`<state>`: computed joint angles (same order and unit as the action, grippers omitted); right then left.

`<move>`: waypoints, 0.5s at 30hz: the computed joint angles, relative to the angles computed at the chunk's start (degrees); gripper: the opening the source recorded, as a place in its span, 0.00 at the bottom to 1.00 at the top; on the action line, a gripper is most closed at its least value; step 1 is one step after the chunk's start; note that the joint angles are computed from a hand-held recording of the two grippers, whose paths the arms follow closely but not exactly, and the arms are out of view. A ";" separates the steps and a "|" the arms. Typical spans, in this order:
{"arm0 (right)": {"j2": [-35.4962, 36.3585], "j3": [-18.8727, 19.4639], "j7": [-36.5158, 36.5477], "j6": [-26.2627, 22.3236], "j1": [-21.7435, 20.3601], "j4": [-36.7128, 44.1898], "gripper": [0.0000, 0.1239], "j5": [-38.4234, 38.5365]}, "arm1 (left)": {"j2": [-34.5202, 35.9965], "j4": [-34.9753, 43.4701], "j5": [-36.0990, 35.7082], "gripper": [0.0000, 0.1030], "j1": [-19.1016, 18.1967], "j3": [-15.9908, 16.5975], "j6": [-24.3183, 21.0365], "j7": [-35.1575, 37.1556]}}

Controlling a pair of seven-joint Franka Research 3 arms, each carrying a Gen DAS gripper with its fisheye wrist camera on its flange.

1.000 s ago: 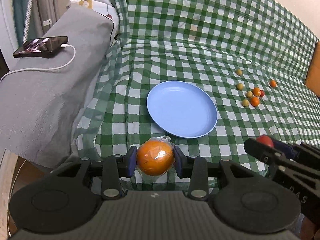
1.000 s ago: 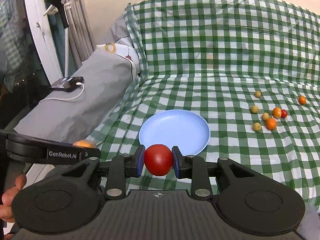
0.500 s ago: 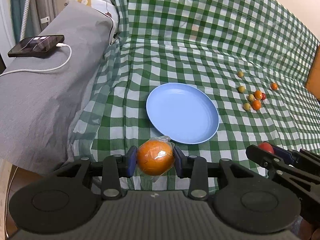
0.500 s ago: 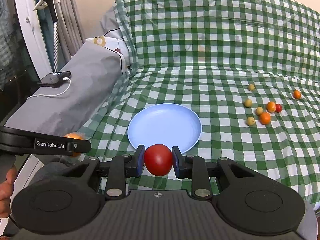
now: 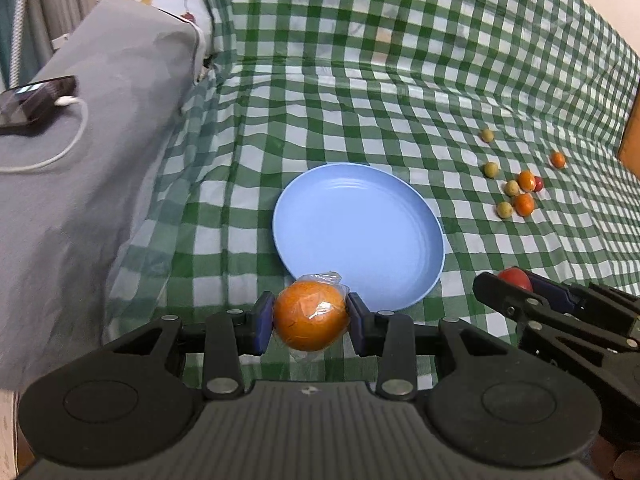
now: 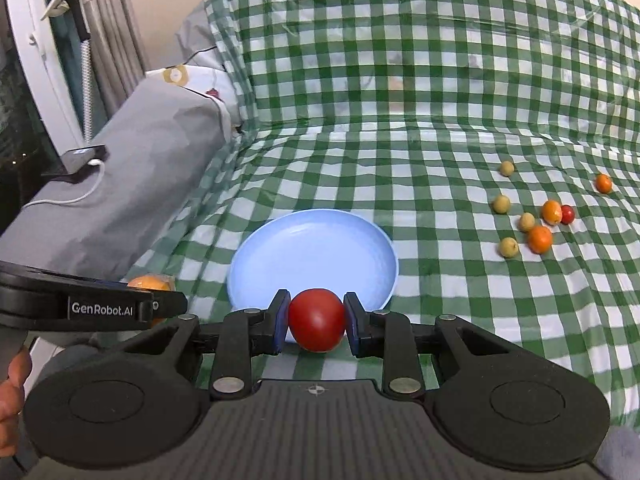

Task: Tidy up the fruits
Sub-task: 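Carry both fruits over the blue plate and open both grippers to drop them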

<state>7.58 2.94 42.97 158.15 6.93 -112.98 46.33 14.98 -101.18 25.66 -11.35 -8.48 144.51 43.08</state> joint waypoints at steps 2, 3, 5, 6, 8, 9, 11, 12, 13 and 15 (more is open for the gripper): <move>2.18 -0.17 1.01 -0.29 -0.07 1.99 0.24 -1.06 | 2.56 2.93 -0.45 0.41 0.01 -0.06 -1.04 1.24; 3.05 -0.14 1.40 -0.43 -0.19 2.73 0.24 -1.55 | 3.99 4.56 -0.94 0.41 0.00 -0.11 -1.69 1.91; 5.36 -0.19 3.02 -0.68 -0.28 4.75 0.24 -3.56 | 6.83 7.75 -1.91 0.41 -0.07 -0.13 -2.84 3.39; 6.43 -0.02 3.44 -0.60 -0.45 5.63 0.24 -4.11 | 8.29 9.41 -2.19 0.41 -0.22 -0.01 -3.53 3.97; 8.81 0.11 5.08 -0.53 -0.62 7.80 0.24 -5.87 | 11.10 12.61 -2.74 0.41 -0.45 0.23 -4.65 5.19; 9.94 0.21 5.82 -0.57 -0.74 8.86 0.24 -6.71 | 12.21 13.85 -2.88 0.41 -0.60 0.43 -4.98 5.61; 11.79 0.63 6.60 -0.64 -1.14 10.53 0.24 -8.00 | 14.81 16.82 -3.16 0.41 -0.79 0.81 -6.09 6.85; 12.49 0.88 6.75 -0.73 -1.35 11.12 0.24 -8.57 | 15.91 18.05 -3.33 0.41 -0.83 0.98 -6.48 7.42; 13.27 1.00 7.04 -0.86 -1.45 11.81 0.24 -9.31 | 16.91 19.18 -3.42 0.41 -0.92 1.21 -7.00 7.87; 14.78 1.07 7.80 -1.21 -1.52 13.15 0.24 -10.96 | 18.78 21.24 -3.62 0.41 -1.05 1.55 -7.77 8.76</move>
<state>22.37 4.02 50.77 156.95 5.41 -99.83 35.37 33.76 -79.94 22.04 -12.40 -6.93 136.74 51.84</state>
